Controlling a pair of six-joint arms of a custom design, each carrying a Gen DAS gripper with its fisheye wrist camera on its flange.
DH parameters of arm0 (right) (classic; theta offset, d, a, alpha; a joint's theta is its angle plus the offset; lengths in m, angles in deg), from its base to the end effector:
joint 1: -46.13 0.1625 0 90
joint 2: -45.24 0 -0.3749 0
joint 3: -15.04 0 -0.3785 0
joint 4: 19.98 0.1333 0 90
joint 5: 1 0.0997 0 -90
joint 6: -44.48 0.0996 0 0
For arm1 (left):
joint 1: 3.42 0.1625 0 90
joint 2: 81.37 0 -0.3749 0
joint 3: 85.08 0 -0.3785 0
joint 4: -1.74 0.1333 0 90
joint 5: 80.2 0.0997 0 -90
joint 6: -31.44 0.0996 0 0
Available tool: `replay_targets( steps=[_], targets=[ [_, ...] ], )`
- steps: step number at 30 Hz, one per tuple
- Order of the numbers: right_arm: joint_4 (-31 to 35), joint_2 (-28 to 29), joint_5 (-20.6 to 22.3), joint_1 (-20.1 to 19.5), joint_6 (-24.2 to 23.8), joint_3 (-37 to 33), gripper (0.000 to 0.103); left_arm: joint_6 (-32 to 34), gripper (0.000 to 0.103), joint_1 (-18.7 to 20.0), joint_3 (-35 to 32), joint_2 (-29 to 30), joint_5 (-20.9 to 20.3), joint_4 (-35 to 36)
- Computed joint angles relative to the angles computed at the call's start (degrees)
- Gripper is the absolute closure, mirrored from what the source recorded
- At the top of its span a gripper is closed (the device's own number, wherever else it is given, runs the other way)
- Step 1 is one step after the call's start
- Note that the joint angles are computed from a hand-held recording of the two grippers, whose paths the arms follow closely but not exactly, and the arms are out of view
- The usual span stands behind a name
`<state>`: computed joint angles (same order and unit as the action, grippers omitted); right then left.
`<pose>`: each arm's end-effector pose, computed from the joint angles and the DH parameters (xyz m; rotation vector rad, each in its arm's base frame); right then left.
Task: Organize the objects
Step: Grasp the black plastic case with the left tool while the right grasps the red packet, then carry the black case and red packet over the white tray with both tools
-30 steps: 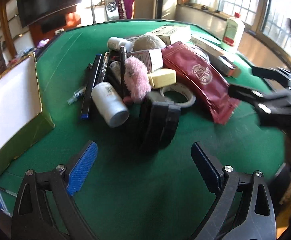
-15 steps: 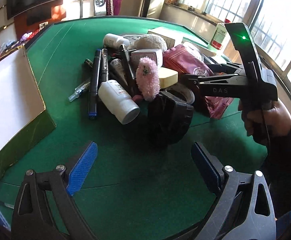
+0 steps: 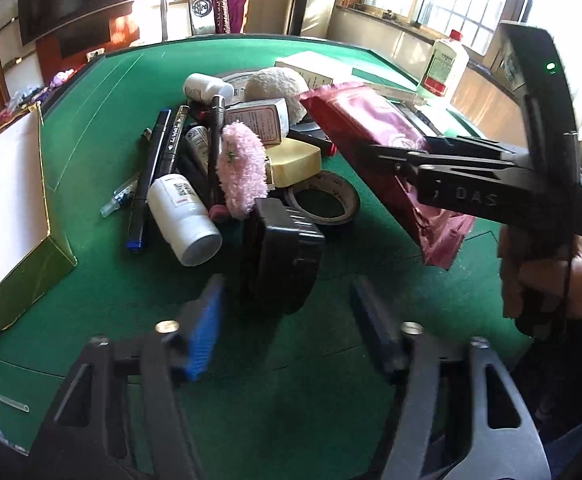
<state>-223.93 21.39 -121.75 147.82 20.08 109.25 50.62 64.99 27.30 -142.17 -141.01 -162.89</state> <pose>0.2025 -0.5722 -0.0356 0.4916 -2.3591 0.8790 -0.0310 -0.5727 0.1522 0.7737 2.4770 -0.5425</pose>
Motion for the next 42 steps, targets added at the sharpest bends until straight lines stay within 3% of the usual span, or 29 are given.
replay_targets(
  steps=[5,11,14,20,27,30,35,42],
  targets=[
    [-0.6,-0.9,1.5,-0.6,1.5,1.3,0.05,-1.3,0.074,-0.3,-2.6,4.0,5.4,-2.0],
    [-1.5,-0.3,2.1,-0.4,1.4,1.2,0.05,-1.3,0.078,2.2,-3.3,4.1,0.6,-5.1],
    [-1.9,-0.3,2.8,-0.5,2.1,1.4,0.05,-0.9,0.078,3.3,-1.8,2.5,-3.7,-7.0],
    [-4.4,0.4,3.1,-0.4,1.6,1.3,0.05,-0.6,0.078,4.8,1.0,-2.7,-8.1,-8.3],
    [-4.2,0.2,7.8,0.4,2.8,1.3,0.05,1.0,0.078,8.4,4.1,-11.6,-11.2,-10.0],
    [-2.2,2.6,6.4,2.2,3.2,-2.0,0.05,1.4,0.078,10.5,3.3,-14.0,-11.0,-9.7],
    [6.0,7.5,9.7,5.6,6.5,-10.1,0.05,2.3,0.078,14.1,-1.0,-14.5,-10.1,-10.4],
    [21.5,19.9,8.6,10.5,7.1,-33.6,0.05,2.8,0.078,18.0,-12.0,-9.5,-9.3,-7.6]
  ],
)
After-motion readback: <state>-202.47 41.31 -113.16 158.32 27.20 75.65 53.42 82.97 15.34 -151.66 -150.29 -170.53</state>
